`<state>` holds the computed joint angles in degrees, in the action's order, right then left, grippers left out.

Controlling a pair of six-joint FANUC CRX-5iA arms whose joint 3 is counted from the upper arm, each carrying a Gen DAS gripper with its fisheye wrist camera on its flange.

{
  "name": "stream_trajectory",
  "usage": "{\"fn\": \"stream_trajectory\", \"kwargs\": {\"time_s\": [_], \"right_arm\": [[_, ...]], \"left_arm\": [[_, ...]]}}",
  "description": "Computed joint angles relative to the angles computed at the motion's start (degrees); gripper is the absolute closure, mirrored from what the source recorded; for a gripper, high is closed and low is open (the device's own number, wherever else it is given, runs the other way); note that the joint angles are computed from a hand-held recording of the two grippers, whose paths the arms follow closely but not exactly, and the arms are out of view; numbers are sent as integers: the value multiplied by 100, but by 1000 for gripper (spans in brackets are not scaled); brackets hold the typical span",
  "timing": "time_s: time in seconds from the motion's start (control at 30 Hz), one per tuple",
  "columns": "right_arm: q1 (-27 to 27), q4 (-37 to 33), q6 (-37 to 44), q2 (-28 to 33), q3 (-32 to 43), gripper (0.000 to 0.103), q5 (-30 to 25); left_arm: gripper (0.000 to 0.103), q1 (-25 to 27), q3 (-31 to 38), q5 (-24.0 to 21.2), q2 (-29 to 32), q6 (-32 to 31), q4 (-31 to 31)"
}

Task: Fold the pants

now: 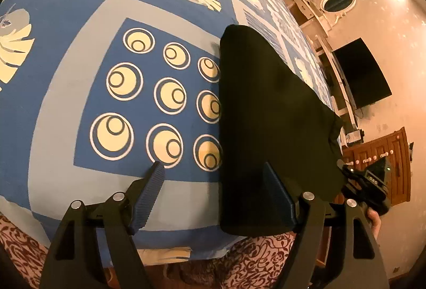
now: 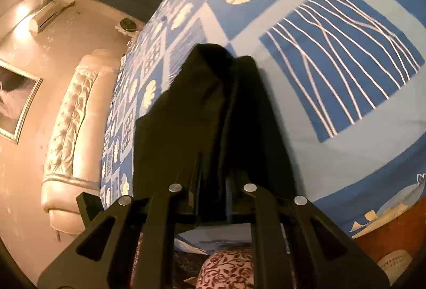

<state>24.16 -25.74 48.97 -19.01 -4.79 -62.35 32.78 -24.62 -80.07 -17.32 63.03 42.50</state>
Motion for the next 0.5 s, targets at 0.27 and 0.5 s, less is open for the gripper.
{"fn": "stream_trajectory", "kwargs": {"time_s": [0.27, 0.5], "right_arm": [[-534, -751, 447, -53, -221, 90, -3], [-747, -856, 494, -145, -248, 85, -79]], "left_arm": [[28, -24, -86, -53, 13, -43, 116], [28, 12, -176, -99, 23, -50, 261]]}}
